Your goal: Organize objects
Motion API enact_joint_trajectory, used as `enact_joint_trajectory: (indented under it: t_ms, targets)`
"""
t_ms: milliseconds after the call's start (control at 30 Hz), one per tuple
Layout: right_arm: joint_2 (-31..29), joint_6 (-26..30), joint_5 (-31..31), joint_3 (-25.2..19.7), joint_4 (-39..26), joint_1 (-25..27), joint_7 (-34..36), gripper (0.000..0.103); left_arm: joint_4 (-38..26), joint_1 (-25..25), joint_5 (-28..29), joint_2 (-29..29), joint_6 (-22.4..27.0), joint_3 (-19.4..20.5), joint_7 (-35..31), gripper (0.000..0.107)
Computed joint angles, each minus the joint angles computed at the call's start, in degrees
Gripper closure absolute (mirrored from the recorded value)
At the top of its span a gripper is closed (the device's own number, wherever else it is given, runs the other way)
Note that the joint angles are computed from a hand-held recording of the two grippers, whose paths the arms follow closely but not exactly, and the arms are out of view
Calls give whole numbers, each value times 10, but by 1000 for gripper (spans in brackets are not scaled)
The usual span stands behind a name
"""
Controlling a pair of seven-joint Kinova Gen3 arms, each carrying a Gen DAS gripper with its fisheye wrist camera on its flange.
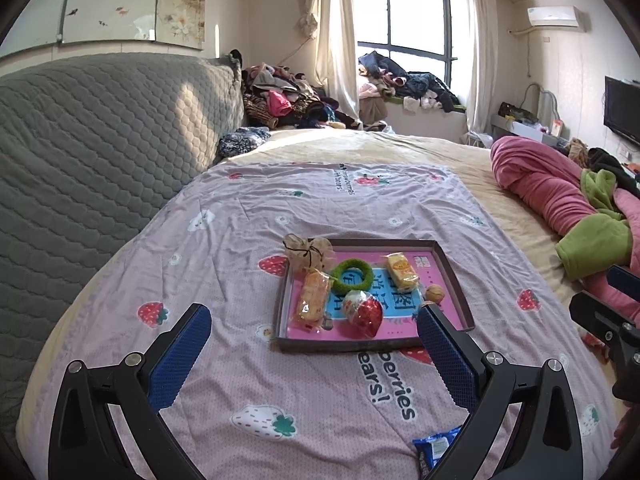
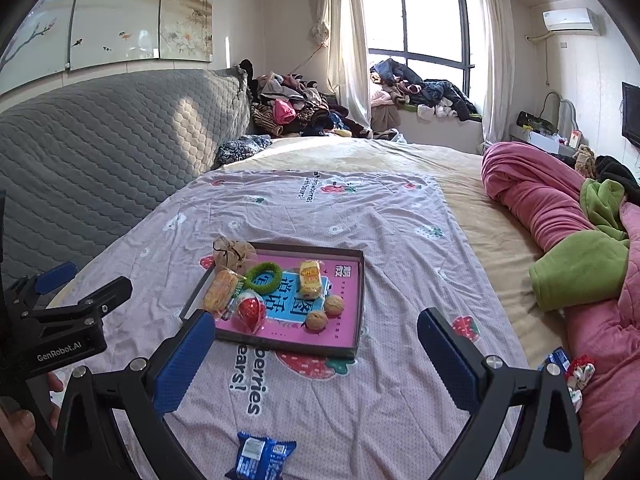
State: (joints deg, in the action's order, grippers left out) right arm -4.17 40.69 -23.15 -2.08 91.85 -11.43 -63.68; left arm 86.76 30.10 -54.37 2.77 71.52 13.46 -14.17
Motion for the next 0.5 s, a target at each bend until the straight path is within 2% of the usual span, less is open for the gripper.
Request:
enact_joint_trajectory:
  t_ms: [300,500]
  targets:
    - [-33,1,5,8,29,-4,4,1,12,20,-17,-3,44,15,25,5]
    - [-51,-4,3,16,46,-12,2,1,25,24,-24,-14,56,23,41,5]
